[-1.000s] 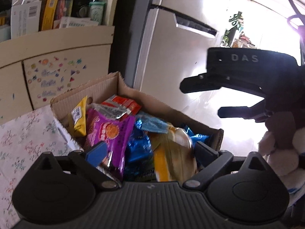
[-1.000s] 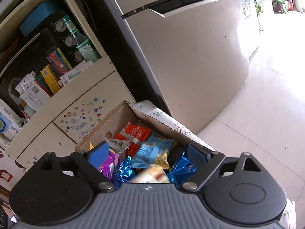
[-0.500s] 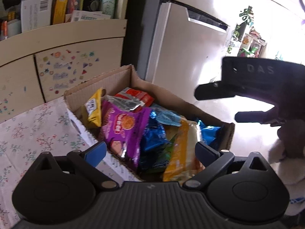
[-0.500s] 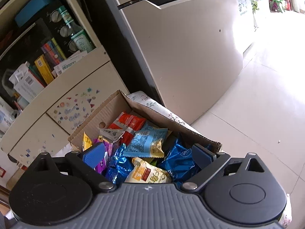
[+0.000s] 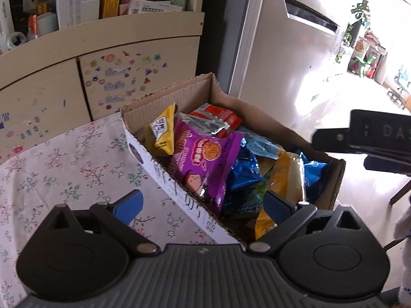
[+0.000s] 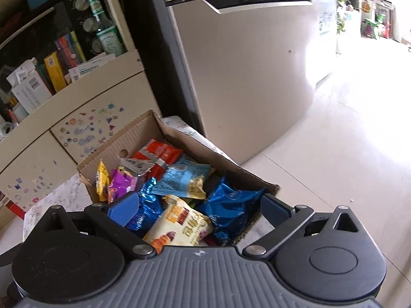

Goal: Organize snacks

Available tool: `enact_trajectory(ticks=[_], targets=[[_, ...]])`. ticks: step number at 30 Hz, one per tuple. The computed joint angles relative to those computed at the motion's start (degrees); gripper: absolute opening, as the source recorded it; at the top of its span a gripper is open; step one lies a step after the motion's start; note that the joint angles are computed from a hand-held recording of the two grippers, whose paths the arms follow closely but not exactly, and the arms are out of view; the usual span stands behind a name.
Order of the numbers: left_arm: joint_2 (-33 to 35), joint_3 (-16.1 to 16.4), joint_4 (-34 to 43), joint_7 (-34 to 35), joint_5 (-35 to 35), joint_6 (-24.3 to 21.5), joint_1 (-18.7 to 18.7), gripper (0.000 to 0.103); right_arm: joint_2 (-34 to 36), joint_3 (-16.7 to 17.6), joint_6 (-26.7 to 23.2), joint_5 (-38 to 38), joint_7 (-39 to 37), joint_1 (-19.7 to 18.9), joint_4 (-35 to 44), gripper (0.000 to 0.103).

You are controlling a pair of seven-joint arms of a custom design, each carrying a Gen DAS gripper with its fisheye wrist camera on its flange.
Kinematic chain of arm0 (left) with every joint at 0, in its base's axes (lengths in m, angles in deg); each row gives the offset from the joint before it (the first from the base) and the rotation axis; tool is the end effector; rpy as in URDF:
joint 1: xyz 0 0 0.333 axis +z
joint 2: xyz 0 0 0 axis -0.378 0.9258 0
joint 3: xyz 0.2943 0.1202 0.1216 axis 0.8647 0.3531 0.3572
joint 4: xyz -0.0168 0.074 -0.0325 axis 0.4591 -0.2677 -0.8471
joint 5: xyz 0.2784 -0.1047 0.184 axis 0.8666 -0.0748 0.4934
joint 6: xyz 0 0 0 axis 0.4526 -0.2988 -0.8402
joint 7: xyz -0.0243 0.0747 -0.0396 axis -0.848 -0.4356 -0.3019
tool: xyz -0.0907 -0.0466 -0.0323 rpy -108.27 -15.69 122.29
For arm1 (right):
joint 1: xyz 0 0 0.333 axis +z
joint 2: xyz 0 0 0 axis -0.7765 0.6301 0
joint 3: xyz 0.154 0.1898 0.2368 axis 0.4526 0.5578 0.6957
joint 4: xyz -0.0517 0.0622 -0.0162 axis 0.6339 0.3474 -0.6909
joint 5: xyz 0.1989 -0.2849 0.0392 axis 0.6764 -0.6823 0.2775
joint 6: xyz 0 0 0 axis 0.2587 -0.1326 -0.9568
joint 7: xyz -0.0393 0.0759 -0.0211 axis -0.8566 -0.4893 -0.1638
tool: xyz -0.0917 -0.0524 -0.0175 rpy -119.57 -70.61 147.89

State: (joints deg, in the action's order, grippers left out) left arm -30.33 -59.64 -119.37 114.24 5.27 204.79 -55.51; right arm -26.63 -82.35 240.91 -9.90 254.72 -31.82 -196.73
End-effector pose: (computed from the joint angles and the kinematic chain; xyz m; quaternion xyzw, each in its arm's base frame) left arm 0.6276 -0.3553 0.3580 -0.5818 0.7330 -0.3140 0.1601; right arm 0.5920 0.1710 0.4031 -0.5341 0.7699 -0.2275 0.2648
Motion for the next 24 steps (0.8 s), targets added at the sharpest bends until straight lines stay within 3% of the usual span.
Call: enact_trajectory(ticks=[5,12,24], targets=[[-0.8,2.2,-0.2,-2.5,1.7,-2.9,-1.5,0.100,-2.1,-0.7,-3.3,-3.4,4.0,1.4,-1.2,0.103],[-1.7,4.3,-0.4,-7.8,6.1,-4.8,-2.7,0.102,-3.0,3.5,-14.7,-2.5,2.8,0.6,-0.5,0.103],[-1.0,2.4,2.2,-12.3,10.7,-8.2,-0.7,0.102,-1.2,5.7,-16.4,2.3,-3.6,-0.5,0.4,0.103]])
